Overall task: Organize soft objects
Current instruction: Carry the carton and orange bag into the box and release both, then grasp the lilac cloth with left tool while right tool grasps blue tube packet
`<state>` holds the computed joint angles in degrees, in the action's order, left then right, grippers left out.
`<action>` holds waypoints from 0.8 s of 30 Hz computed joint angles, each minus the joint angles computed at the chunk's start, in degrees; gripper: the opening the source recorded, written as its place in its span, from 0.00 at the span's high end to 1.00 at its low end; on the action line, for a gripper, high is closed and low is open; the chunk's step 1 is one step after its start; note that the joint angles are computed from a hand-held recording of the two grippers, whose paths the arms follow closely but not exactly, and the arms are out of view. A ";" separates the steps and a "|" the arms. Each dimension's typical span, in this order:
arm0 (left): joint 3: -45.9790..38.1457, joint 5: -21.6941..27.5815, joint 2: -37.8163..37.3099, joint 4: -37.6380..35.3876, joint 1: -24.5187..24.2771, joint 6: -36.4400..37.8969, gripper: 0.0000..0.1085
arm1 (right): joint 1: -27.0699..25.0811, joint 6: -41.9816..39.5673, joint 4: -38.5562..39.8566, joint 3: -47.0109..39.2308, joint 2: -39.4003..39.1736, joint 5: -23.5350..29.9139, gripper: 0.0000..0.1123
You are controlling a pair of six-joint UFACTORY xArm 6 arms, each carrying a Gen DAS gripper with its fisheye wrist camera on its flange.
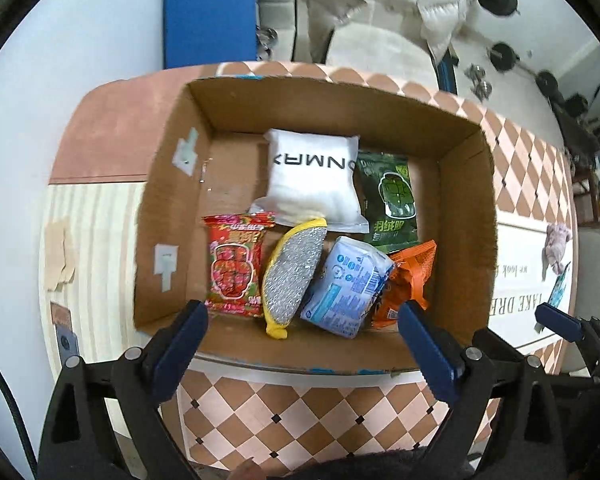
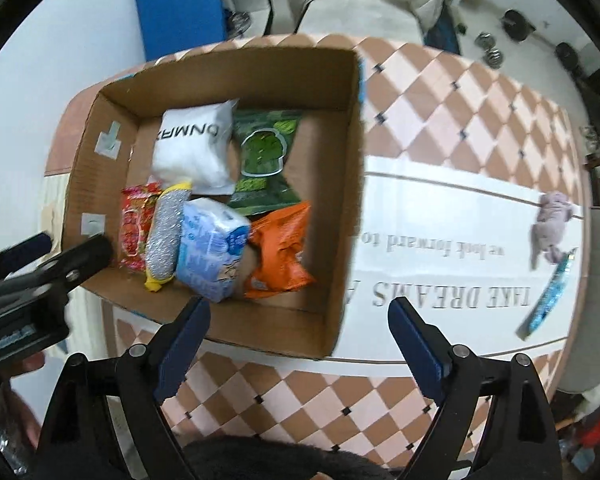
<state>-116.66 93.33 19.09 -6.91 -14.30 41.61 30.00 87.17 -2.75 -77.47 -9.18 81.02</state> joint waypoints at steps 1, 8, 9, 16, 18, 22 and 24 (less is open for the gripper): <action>0.62 -0.55 -0.76 -0.41 0.60 0.29 0.10 | 0.52 0.89 -0.85 -0.56 -0.04 0.81 0.08; 2.15 -2.89 -4.06 -2.16 2.75 1.68 0.10 | 4.38 5.24 -6.62 -6.63 1.50 5.72 0.08; 1.93 -2.92 -4.26 -2.37 2.97 1.92 0.10 | 4.85 5.63 -7.12 -7.36 1.61 6.16 0.08; -0.45 -2.68 -5.44 -3.94 4.17 3.00 0.10 | 6.92 7.84 -9.72 -10.19 2.12 6.44 0.08; -0.74 -2.69 -5.83 -4.19 4.19 2.98 0.10 | 7.36 8.41 -10.27 -10.45 1.83 6.25 0.08; -0.38 -2.60 -7.16 -4.10 3.48 2.99 0.10 | 8.67 11.70 -12.66 -8.84 -0.70 5.30 0.08; 1.61 -4.05 -9.02 -3.85 2.57 3.53 0.10 | 9.54 14.08 -14.52 -7.31 -2.69 5.24 0.08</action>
